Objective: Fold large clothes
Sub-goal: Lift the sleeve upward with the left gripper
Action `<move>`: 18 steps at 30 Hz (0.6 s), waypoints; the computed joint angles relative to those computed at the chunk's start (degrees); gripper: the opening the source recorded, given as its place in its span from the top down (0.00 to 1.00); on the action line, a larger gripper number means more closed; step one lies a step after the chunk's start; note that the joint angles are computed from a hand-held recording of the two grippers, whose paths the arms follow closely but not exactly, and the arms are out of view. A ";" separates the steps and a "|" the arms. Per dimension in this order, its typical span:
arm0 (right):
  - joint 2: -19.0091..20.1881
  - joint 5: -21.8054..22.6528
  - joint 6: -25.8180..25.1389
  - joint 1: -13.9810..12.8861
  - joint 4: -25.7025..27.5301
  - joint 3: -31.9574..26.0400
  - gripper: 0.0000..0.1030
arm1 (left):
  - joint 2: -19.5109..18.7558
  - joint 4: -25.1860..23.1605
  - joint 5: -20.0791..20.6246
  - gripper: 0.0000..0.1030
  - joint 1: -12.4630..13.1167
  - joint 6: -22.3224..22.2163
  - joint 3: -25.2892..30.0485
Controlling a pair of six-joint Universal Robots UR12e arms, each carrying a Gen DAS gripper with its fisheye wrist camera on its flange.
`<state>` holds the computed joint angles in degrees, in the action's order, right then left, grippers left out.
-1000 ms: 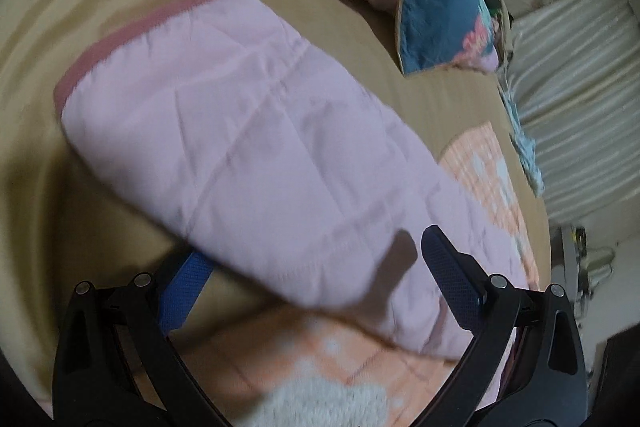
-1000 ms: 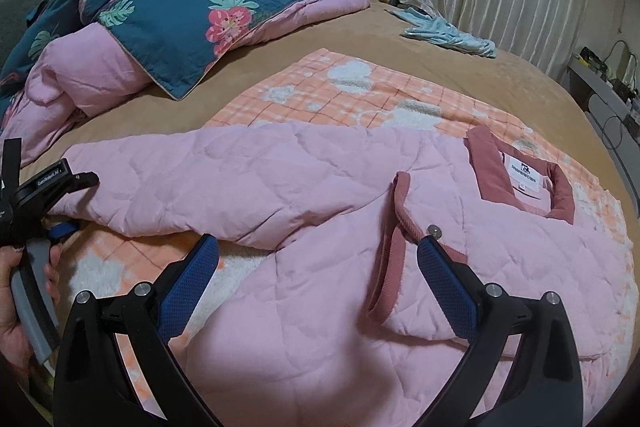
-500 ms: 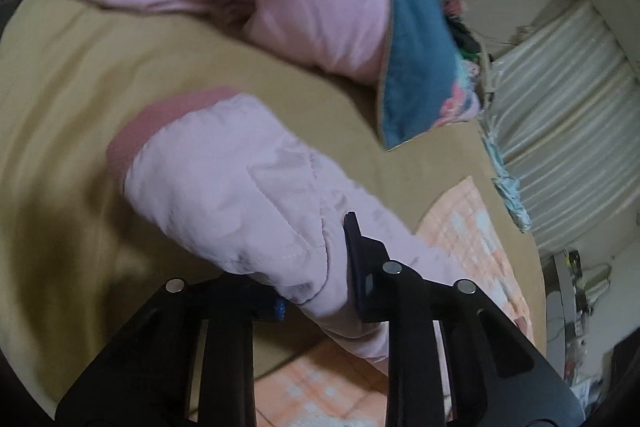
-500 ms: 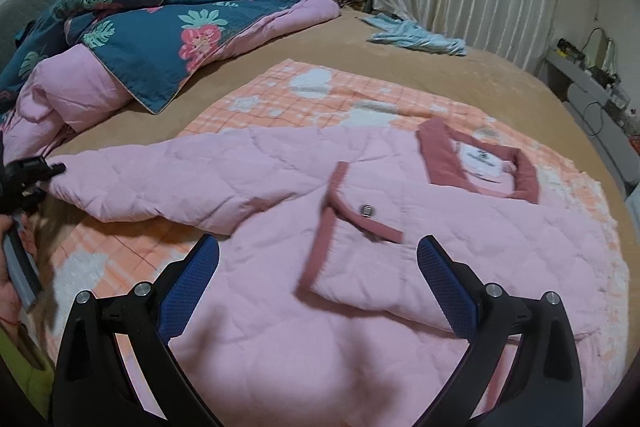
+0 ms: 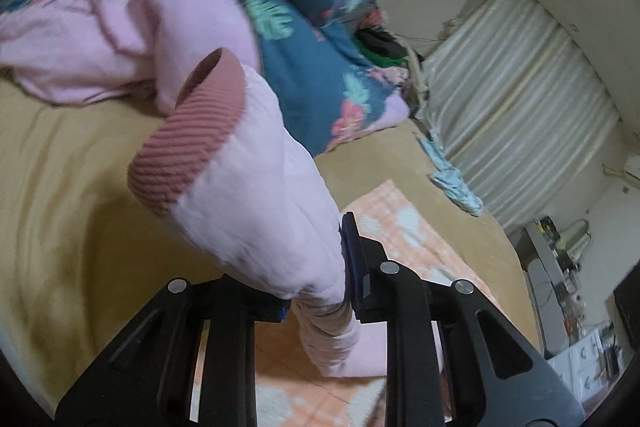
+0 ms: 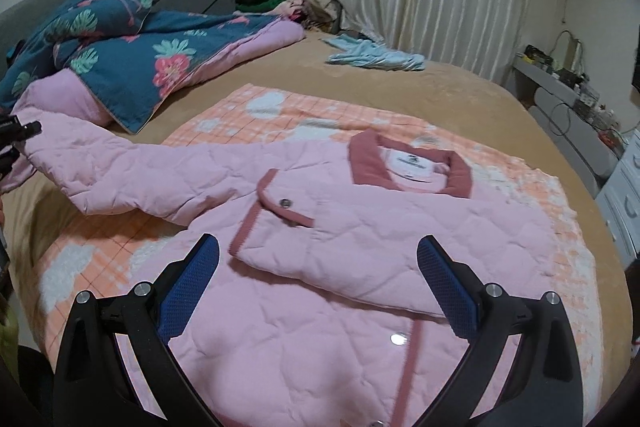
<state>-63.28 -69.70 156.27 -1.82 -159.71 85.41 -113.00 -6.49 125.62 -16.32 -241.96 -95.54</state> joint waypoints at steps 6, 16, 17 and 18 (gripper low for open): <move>-1.71 0.92 2.27 -2.12 -1.31 2.05 0.04 | -1.18 0.52 -0.42 0.87 -1.58 6.04 4.46; -4.24 3.90 6.22 -5.82 -4.63 5.01 0.04 | -4.03 -1.17 -0.65 0.88 -4.48 14.06 12.44; -4.45 4.74 6.64 -6.27 -4.68 5.28 0.04 | -4.41 -1.46 -0.68 0.88 -4.81 14.86 13.26; -4.72 5.51 7.45 -6.87 -4.94 5.66 0.04 | -4.68 -1.57 -0.89 0.88 -5.05 15.48 13.84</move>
<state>-67.99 -64.19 163.72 -8.69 -164.64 91.07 -117.69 -8.06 124.73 -21.37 -226.48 -81.70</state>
